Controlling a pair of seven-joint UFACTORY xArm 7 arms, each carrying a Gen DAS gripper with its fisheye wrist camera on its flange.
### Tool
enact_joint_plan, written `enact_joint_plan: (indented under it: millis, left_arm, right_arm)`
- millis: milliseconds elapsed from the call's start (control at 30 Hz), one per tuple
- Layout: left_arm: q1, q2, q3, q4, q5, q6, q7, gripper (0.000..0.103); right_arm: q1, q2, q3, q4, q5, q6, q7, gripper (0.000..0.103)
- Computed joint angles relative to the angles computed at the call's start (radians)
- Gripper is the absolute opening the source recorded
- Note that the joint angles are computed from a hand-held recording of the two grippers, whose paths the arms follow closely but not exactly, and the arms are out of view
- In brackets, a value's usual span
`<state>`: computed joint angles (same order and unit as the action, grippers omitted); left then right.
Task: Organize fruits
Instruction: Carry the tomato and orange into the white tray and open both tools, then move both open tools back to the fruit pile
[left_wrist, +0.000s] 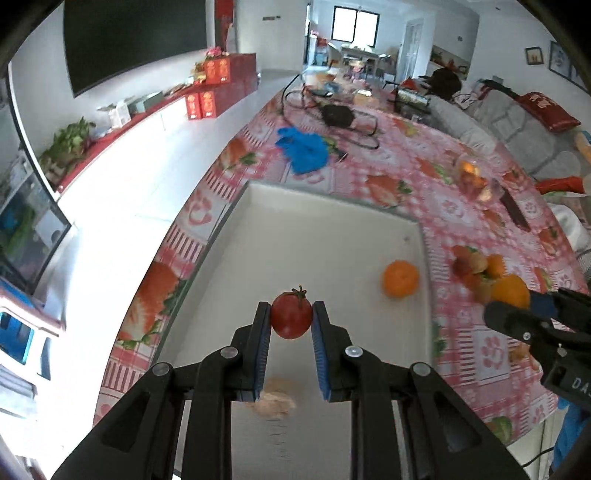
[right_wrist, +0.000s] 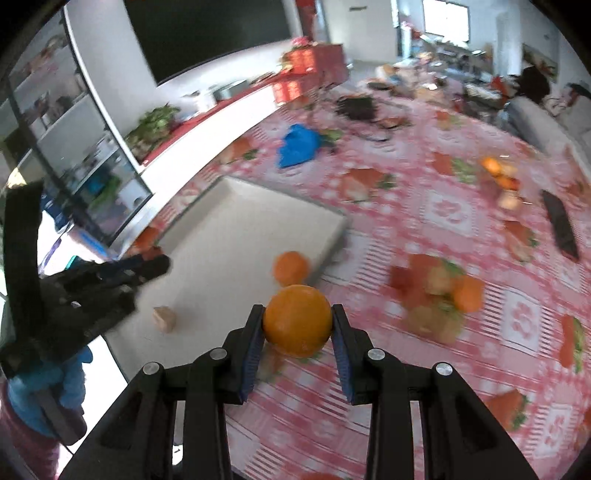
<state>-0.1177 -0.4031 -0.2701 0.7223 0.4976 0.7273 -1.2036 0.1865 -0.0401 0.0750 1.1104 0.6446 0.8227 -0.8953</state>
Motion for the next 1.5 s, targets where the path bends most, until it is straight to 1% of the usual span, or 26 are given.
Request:
enact_joint_plan:
  millis: [100, 200, 400, 500, 567, 600, 633, 700, 767, 800, 833, 867, 933, 1000, 1167, 1200, 1233, 1300, 1367, 1500]
  left_arm:
    - [-0.002, 0.003, 0.021, -0.038, -0.025, -0.042, 0.006, 0.024]
    - [0.003, 0.009, 0.027, -0.057, -0.038, -0.064, 0.009, 0.024]
    - [0.008, 0.007, 0.034, -0.092, -0.059, -0.092, 0.023, 0.024]
    - [0.017, 0.006, 0.021, -0.104, -0.051, -0.096, 0.009, 0.025]
    - [0.02, 0.005, 0.015, -0.105, -0.044, -0.089, 0.0, 0.03]
    - [0.021, 0.009, 0.013, -0.1, -0.043, -0.084, -0.004, 0.041]
    - [0.021, 0.006, 0.011, -0.102, -0.041, -0.078, -0.008, 0.055]
    - [0.029, -0.007, -0.004, -0.104, -0.017, -0.059, -0.038, 0.063]
    - [0.032, -0.019, -0.01, -0.106, -0.005, -0.039, -0.059, 0.068]
    - [0.031, -0.023, -0.008, -0.107, -0.004, -0.035, -0.064, 0.074]
    - [0.033, -0.031, -0.007, -0.111, -0.002, -0.034, -0.074, 0.079]
    - [0.034, -0.037, -0.008, -0.113, 0.001, -0.034, -0.083, 0.08]
    - [0.034, -0.038, -0.011, -0.106, 0.006, -0.023, -0.088, 0.08]
    - [0.031, -0.033, -0.015, -0.092, 0.012, -0.01, -0.089, 0.08]
    - [0.017, -0.014, -0.027, -0.051, 0.034, 0.02, -0.092, 0.08]
    - [0.013, -0.011, -0.029, -0.042, 0.038, 0.026, -0.093, 0.08]
    - [0.008, -0.011, -0.03, -0.037, 0.041, 0.031, -0.095, 0.081]
    - [-0.001, -0.002, -0.035, -0.017, 0.046, 0.039, -0.098, 0.081]
    - [-0.014, 0.013, -0.038, 0.004, 0.049, 0.049, -0.095, 0.081]
    - [-0.044, 0.052, -0.047, 0.052, 0.061, 0.074, -0.089, 0.081]
  right_arm:
    - [0.023, 0.036, 0.026, 0.025, -0.027, -0.001, 0.043, 0.036]
    - [0.041, 0.065, 0.045, 0.039, -0.055, -0.01, 0.075, 0.036]
    - [0.06, 0.111, 0.067, 0.047, -0.116, -0.022, 0.13, 0.036]
    - [0.064, 0.128, 0.074, 0.052, -0.138, -0.009, 0.145, 0.036]
    - [0.066, 0.137, 0.079, 0.054, -0.147, -0.003, 0.147, 0.036]
    - [0.066, 0.138, 0.081, 0.052, -0.149, -0.004, 0.144, 0.037]
    - [0.066, 0.138, 0.083, 0.052, -0.147, 0.0, 0.138, 0.037]
    - [0.066, 0.135, 0.084, 0.049, -0.144, -0.003, 0.134, 0.037]
    - [0.066, 0.124, 0.083, 0.04, -0.14, -0.015, 0.128, 0.044]
    - [0.065, 0.118, 0.082, 0.036, -0.136, -0.026, 0.124, 0.052]
    - [0.064, 0.114, 0.081, 0.035, -0.132, -0.031, 0.12, 0.058]
    - [0.06, 0.109, 0.078, 0.037, -0.118, -0.027, 0.11, 0.061]
    - [0.057, 0.1, 0.074, 0.038, -0.101, -0.024, 0.103, 0.072]
    - [0.055, 0.084, 0.071, 0.028, -0.085, -0.041, 0.093, 0.08]
    - [0.046, 0.055, 0.053, 0.014, -0.051, -0.064, 0.07, 0.081]
    - [0.044, 0.051, 0.049, 0.012, -0.045, -0.067, 0.068, 0.086]
    - [0.041, 0.047, 0.045, 0.01, -0.041, -0.073, 0.068, 0.103]
    - [0.029, 0.035, 0.032, 0.003, 0.004, -0.081, 0.044, 0.103]
    - [0.015, 0.03, 0.017, 0.009, 0.028, -0.063, 0.029, 0.103]
    - [-0.016, 0.015, -0.009, 0.0, 0.053, -0.059, 0.011, 0.103]
